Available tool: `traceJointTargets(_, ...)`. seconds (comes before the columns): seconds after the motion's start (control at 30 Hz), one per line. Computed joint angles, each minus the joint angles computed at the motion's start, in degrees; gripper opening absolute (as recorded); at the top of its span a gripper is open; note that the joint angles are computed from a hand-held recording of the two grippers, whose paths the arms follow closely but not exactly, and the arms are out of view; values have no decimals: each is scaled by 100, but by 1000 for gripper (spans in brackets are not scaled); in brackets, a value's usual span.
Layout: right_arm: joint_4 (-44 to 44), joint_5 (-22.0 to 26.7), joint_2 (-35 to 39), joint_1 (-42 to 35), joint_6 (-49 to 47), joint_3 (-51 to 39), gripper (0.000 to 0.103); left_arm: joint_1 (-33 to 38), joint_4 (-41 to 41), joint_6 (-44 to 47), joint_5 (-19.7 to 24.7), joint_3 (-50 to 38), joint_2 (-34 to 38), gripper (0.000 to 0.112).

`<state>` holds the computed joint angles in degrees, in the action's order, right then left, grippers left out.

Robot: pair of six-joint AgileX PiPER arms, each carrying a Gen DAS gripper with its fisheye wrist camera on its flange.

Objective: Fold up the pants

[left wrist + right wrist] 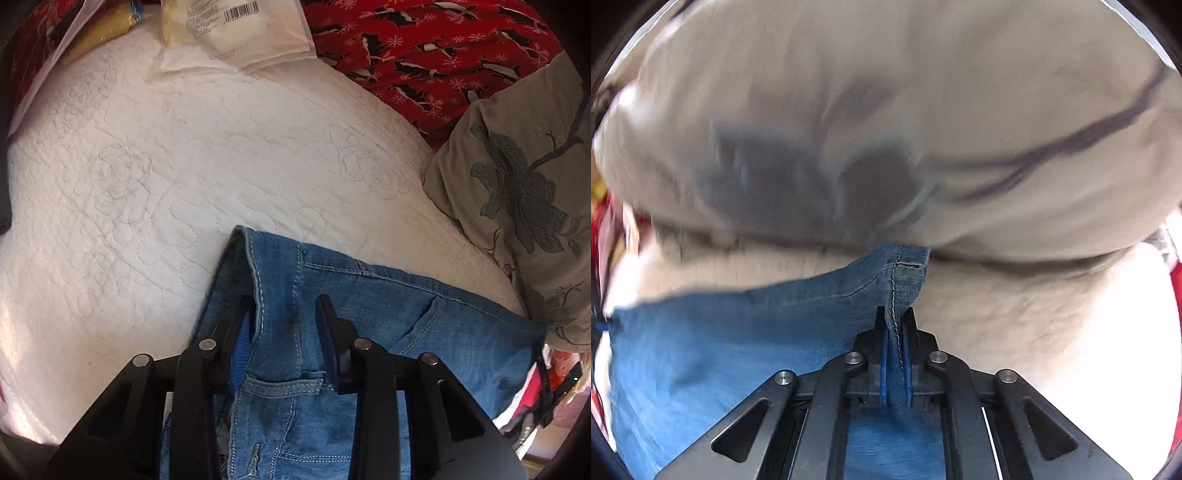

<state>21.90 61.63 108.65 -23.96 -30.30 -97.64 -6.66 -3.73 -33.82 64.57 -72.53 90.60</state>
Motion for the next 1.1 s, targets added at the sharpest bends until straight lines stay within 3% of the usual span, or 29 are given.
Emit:
traceJointTargets(0.1, -487, 449, 475, 13, 572, -588, 11, -135, 656, -382, 281, -104, 284, 32)
traceJointTargets(0.2, -137, 440, 393, -134, 434, -381, 20, 492, -114, 152, -30, 300, -46, 32)
traceJointTargets(0.23, 204, 416, 322, -303, 318, -301, 28, 862, -559, 570, -144, 459, -273, 32)
traceJointTargets(0.27, 543, 488, 293, -542, 187, -275, 49, 1276, -1029, 1018, -207, 592, -463, 32)
traceJointTargets(0.3, 705, 483, 259, -679, 164, -248, 61, 1644, -1366, 1330, -177, 648, -565, 32)
traceJointTargets(0.33, 734, 503, 262, -836, 142, -318, 63, 1975, -1639, 1600, -105, 664, -603, 35)
traceJointTargets(0.4, 693, 573, 340, -904, 193, -444, 63, 2257, -1782, 1848, 87, 559, -517, 49)
traceJointTargets(0.5, 642, 671, 554, -987, 236, -700, 63, 2244, -1876, 2045, 220, 455, -351, 49)
traceJointTargets(0.67, 537, 470, 725, -726, 283, -671, 63, 1316, -1715, 1599, -142, 288, 282, 49)
traceJointTargets(0.7, 414, 459, 640, -591, 377, -673, 63, 1221, -1628, 1512, -164, 243, 355, 53)
traceJointTargets(0.77, 320, 368, 642, -483, 422, -712, 63, 1054, -1526, 1449, -180, 108, 434, 63)
traceJointTargets(0.93, -129, 96, 916, -49, 746, -768, 63, 543, -867, 916, -48, -235, 640, 63)
traceJointTargets(0.97, -295, 42, 966, 101, 756, -713, 53, 425, -693, 733, -9, -295, 673, 63)
traceJointTargets(1.0, -384, 24, 962, 200, 692, -661, 29, 258, -462, 511, 73, -397, 734, 59)
traceJointTargets(1.03, -392, -36, 894, 267, 584, -558, 19, 93, -252, 372, 179, -501, 778, 51)
traceJointTargets(1.07, -239, 27, 839, 261, 461, -518, 15, -80, -63, 281, 295, -612, 821, 34)
traceJointTargets(1.1, -203, 4, 733, 267, 446, -430, 15, -209, 48, 213, 376, -679, 821, 24)
